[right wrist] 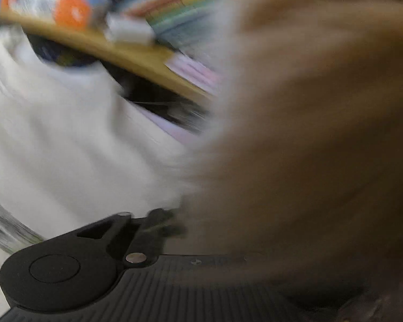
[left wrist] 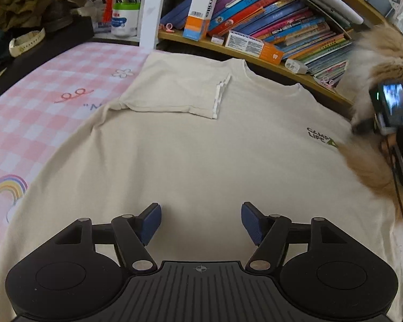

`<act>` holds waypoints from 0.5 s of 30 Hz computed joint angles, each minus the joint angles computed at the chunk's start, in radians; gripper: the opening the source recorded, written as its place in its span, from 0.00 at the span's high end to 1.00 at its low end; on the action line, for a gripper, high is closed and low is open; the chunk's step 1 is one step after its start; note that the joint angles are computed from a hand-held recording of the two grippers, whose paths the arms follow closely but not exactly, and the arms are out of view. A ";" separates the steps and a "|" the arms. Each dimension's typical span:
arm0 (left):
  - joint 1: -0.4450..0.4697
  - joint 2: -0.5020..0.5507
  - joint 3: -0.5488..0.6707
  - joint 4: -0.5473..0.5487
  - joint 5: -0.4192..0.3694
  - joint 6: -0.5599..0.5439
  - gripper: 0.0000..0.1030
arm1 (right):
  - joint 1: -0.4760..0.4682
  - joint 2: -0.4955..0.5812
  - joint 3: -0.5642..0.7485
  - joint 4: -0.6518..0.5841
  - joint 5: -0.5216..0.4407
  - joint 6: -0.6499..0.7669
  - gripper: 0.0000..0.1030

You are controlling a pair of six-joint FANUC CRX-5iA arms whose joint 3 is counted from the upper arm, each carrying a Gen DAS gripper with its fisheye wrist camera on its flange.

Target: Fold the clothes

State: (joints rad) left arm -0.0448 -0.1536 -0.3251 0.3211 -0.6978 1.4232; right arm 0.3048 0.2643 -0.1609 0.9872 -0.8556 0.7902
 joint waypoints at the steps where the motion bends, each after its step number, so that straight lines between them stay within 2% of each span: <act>1: -0.002 0.000 0.002 -0.006 -0.001 0.008 0.35 | -0.008 -0.006 -0.042 0.082 -0.007 -0.016 1.00; 3: -0.004 0.002 0.003 -0.019 0.009 0.015 0.35 | -0.024 -0.027 -0.092 0.169 -0.003 -0.041 1.00; 6: 0.000 -0.003 -0.015 -0.001 0.034 0.003 0.35 | -0.046 -0.065 -0.116 0.185 0.004 -0.022 1.00; 10: 0.012 -0.023 -0.070 0.094 0.062 -0.142 0.34 | -0.076 -0.118 -0.178 0.253 0.024 0.053 1.00; 13: 0.017 -0.046 -0.127 0.162 0.102 -0.316 0.29 | -0.075 -0.149 -0.181 0.195 0.026 0.178 1.00; 15: 0.018 -0.062 -0.165 0.203 0.132 -0.430 0.28 | -0.058 -0.144 -0.112 0.059 0.009 0.262 1.00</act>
State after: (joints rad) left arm -0.0269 -0.2160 -0.4904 0.5245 -0.5661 0.9937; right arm 0.2467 0.1204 -0.2733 1.0461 -0.8462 1.0526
